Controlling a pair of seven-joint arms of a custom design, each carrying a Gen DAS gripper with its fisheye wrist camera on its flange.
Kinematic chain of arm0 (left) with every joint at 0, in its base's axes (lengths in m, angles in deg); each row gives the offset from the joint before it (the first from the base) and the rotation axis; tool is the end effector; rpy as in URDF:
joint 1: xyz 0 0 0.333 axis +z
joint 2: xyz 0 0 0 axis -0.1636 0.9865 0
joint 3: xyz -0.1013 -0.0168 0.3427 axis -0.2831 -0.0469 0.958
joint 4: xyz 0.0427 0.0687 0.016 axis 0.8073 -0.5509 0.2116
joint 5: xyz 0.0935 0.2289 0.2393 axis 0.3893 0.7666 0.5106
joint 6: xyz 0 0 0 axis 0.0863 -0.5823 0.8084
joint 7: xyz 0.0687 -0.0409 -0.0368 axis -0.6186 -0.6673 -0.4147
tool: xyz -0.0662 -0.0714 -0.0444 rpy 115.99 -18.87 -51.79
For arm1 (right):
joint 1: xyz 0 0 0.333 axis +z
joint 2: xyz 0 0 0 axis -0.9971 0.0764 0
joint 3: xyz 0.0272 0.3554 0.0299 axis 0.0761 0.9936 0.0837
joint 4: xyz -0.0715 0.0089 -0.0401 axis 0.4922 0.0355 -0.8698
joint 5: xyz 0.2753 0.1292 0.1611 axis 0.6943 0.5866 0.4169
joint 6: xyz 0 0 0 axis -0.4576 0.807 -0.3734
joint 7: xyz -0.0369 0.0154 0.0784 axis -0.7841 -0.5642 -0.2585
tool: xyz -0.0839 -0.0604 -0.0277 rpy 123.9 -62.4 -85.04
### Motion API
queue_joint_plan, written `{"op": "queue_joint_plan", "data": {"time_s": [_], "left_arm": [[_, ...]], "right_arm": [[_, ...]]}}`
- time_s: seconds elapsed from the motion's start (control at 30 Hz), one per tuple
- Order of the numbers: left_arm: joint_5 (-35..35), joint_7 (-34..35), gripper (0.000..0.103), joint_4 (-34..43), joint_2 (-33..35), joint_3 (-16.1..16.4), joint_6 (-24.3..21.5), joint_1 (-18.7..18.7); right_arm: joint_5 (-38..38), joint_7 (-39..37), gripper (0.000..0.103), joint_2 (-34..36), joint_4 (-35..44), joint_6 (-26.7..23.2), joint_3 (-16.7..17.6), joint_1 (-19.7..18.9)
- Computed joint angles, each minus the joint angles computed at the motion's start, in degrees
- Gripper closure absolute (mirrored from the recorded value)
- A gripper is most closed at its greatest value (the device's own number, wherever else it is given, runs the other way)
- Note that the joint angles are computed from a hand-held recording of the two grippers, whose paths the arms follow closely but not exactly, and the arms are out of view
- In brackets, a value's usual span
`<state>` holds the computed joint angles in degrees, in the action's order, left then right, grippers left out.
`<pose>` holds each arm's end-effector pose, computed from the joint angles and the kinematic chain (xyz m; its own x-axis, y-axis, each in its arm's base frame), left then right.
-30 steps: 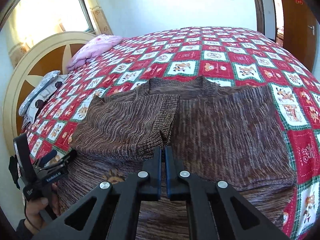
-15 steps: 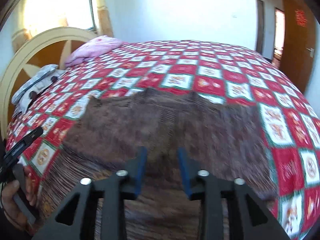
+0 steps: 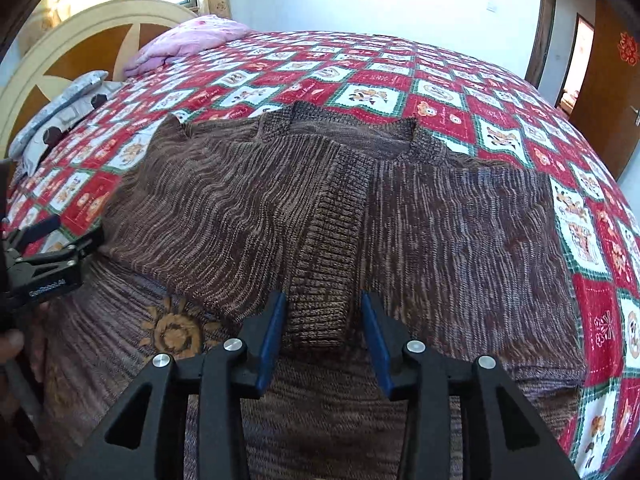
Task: Fold small clothes
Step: 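Lift the right gripper away from the folded sweater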
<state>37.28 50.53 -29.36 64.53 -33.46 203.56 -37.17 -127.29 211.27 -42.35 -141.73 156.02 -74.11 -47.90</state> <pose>0.6832 -0.1775 0.2678 -0.1593 -0.9821 -0.1002 -0.7116 0.1846 -0.6780 0.6106 0.3650 0.2951 -0.0453 -0.9980 -0.0433 -0.7768 0.0624 -0.6266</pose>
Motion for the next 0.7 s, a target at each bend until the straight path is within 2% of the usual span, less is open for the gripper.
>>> {"op": "queue_joint_plan", "data": {"time_s": [0.1, 0.13, 0.2, 0.23, 0.27, 0.3, 0.37, 0.47, 0.63, 0.7], "left_arm": [[-0.10, 0.15, 0.000, -0.56, -0.19, -1.85, 1.28, 1.38], [-0.30, 0.27, 0.000, -0.86, -0.22, -2.15, 2.07, 1.52], [-0.99, 0.76, 0.000, -1.41, -0.30, -2.08, 3.10, 1.19], [-1.23, 1.17, 0.000, -1.51, -0.32, -2.35, 3.51, 1.35], [-1.38, 1.61, 0.000, -1.49, -0.38, -3.09, 3.65, 1.97], [-1.44, 2.04, 0.000, -1.57, -0.58, -4.27, 3.70, 2.96], [-0.96, 2.89, 0.000, -1.53, -1.07, -8.17, 3.38, 6.37], [-0.27, 3.64, 0.000, -1.54, -1.33, -12.72, 3.43, 10.39], [-1.19, 4.15, 0.000, -2.07, -1.30, -12.03, 4.90, 9.43], [-1.17, 4.70, 0.000, -2.58, -1.43, -12.99, 5.89, 10.15]], "right_arm": [[-4.45, 8.00, 0.060, -0.09, -0.09, 4.24, -6.69, 4.88], [-5.43, 8.14, 0.060, 0.41, 0.87, 5.11, -6.89, 5.05], [-4.46, 3.79, 0.059, 1.71, 3.26, 4.44, -3.21, 2.62], [-2.88, -0.45, 0.059, 2.62, 4.96, 1.55, 0.67, 0.20], [0.87, -4.84, 0.058, 3.66, 6.02, -0.94, 2.55, -0.80], [1.86, -5.21, 0.056, 4.20, 5.75, -0.23, 2.43, -0.93], [-0.53, -0.27, 0.055, 3.93, 3.57, 4.60, -1.24, 0.94], [-0.51, 0.66, 0.055, 3.74, 2.28, 6.29, -3.86, 2.89], [-0.96, 2.79, 0.051, 4.67, 1.98, 8.29, -7.75, 5.51], [-0.88, 3.44, 0.050, 4.72, 1.53, 9.27, -8.95, 6.33]]}}
